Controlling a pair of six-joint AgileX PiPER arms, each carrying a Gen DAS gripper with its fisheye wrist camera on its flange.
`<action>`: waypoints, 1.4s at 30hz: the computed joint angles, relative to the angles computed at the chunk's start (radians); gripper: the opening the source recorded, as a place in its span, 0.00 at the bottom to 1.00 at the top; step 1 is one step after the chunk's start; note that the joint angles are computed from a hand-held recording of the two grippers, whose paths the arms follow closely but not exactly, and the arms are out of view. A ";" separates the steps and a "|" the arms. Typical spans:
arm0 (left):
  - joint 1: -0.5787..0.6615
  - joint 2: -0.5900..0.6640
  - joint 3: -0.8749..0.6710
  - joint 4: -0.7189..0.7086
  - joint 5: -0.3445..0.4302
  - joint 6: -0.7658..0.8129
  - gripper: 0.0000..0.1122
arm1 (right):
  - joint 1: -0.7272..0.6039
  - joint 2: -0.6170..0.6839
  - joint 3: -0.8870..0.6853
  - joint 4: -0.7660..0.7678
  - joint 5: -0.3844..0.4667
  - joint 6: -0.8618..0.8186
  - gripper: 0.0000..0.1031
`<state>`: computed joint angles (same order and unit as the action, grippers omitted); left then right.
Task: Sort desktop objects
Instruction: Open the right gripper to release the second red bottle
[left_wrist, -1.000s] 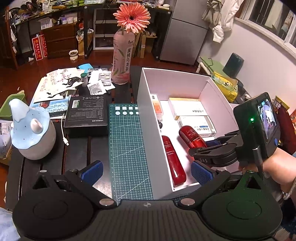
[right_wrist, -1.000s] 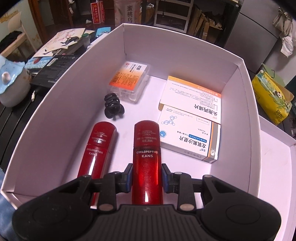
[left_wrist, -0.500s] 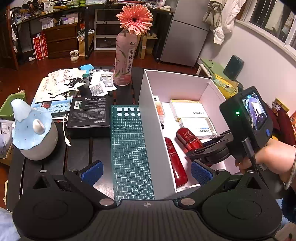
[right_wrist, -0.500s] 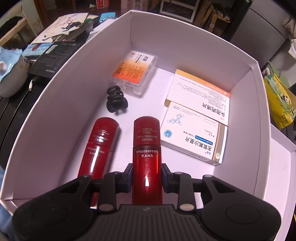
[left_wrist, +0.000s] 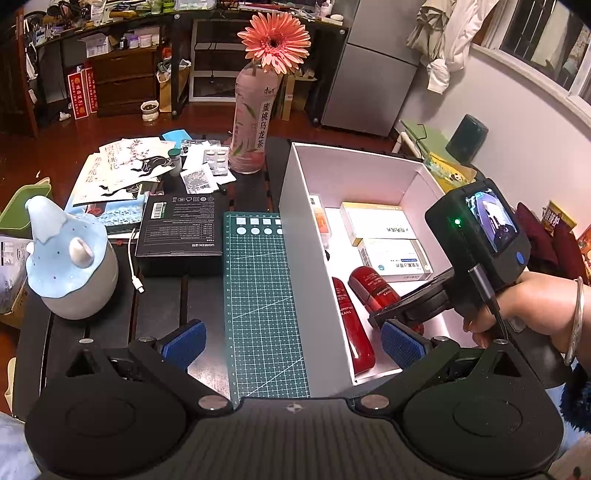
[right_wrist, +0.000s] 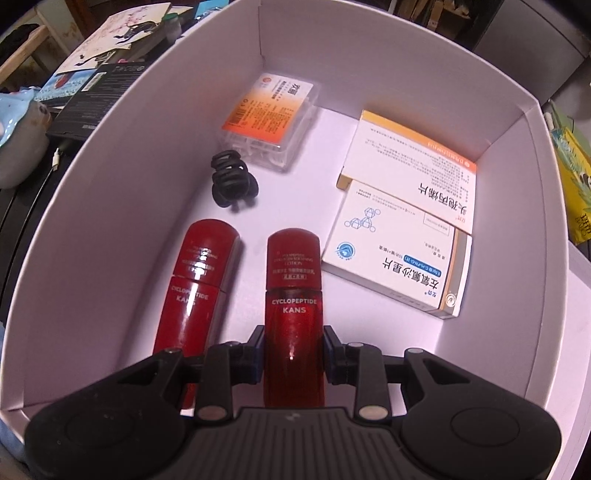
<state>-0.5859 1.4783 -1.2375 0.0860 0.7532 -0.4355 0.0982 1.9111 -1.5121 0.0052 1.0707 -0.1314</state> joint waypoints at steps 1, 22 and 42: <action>0.000 0.000 0.000 0.000 0.000 0.000 0.91 | -0.003 0.006 -0.007 0.004 0.006 0.000 0.28; 0.004 0.003 -0.005 -0.014 0.002 0.014 0.91 | -0.037 0.012 -0.016 0.074 0.016 0.056 0.29; 0.012 0.000 -0.001 -0.026 -0.002 0.020 0.91 | -0.006 -0.067 0.049 0.024 -0.023 0.062 0.28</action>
<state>-0.5742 1.4780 -1.2382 0.0602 0.7510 -0.4153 0.0922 1.8442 -1.4636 0.0294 1.0478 -0.0696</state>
